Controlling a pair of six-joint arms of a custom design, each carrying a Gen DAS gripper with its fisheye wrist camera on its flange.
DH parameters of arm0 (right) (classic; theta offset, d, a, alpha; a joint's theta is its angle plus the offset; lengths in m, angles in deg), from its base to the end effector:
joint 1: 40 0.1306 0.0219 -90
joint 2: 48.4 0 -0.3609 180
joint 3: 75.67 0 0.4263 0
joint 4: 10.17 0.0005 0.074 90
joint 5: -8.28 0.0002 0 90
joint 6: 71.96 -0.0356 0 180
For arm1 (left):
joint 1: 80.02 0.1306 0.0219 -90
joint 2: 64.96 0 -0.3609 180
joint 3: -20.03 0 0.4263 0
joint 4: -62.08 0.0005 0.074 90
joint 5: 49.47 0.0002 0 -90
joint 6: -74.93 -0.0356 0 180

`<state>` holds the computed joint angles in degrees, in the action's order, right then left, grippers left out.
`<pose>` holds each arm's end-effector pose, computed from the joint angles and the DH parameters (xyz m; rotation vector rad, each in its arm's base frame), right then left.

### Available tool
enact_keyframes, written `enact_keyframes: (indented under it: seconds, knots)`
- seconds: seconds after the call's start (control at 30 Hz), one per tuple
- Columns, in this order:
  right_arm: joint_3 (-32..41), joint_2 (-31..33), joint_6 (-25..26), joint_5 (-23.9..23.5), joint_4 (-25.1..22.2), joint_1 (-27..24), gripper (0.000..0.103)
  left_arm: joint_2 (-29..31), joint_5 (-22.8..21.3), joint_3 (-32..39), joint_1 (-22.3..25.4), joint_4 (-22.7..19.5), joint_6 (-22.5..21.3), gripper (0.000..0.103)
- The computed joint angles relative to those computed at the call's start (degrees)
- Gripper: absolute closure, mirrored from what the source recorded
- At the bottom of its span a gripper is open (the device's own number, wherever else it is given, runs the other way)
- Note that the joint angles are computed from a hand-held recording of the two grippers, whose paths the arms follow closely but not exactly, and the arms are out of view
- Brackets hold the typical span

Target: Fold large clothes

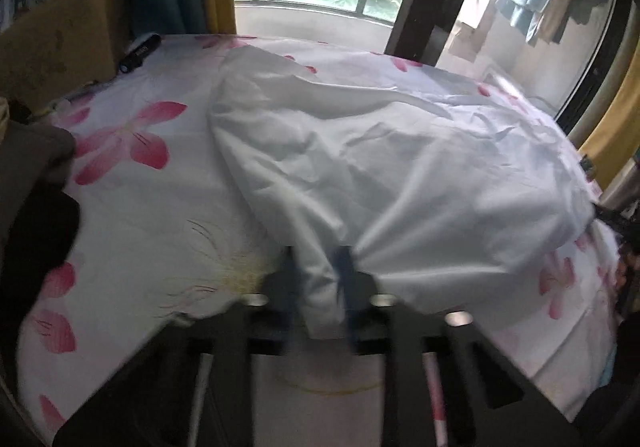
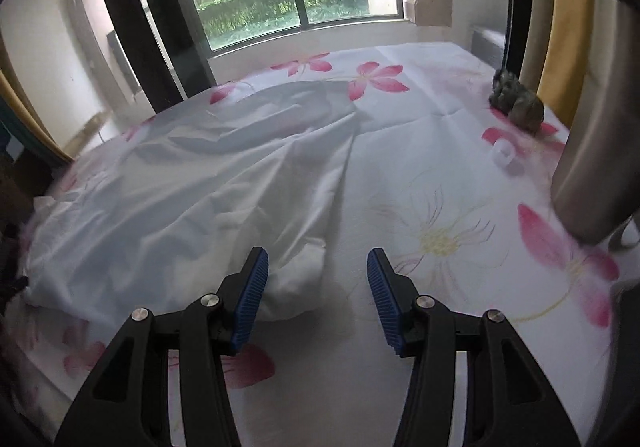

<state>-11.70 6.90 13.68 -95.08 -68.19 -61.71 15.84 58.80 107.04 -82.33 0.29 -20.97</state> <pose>0.2895 -0.1069 0.4090 0.4406 2.3654 0.1440 0.4479 -0.0297 0.4439 0.3041 2.4922 -0.3787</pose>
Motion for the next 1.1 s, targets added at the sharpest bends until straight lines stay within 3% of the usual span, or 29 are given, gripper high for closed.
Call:
enact_keyframes:
  seconds: [0.1, 0.13, 0.17, 0.33, 0.7, 0.97, 1.1]
  knots:
    - [-1.0, -1.3, 0.3, -0.2, -0.1, 0.1, 0.052, -1.4, -0.3, -1.1, -0.4, 1.1, -0.1, 0.097]
    - [-1.3, -1.6, 0.5, 0.2, -0.2, 0.7, 0.061, -1.8, -0.3, -1.3, -0.6, 1.1, -0.1, 0.097]
    - [-1.4, -1.8, 1.3, 0.0, -0.6, 1.2, 0.096, -2.2, -0.2, -1.4, -0.6, 1.2, -0.2, 0.098]
    - [-1.9, -3.1, 3.9, 2.2, -1.4, 3.9, 0.096, -4.1, 1.6, -1.9, 0.4, 0.9, -0.1, 0.098]
    - [-2.9, -12.1, 8.4, 2.9, -9.0, -1.3, 0.097, -8.0, 5.0, -3.7, 2.8, -3.2, -2.9, 0.099]
    - [-4.8, -17.6, 9.9, 4.3, -14.1, -3.0, 0.097, -11.5, 6.4, -6.3, 4.3, -8.4, -6.6, 0.099]
    - [-5.9, -19.0, 10.2, 7.5, -15.8, -1.5, 0.097, -12.3, 5.7, -7.9, 4.1, -10.4, -7.8, 0.098]
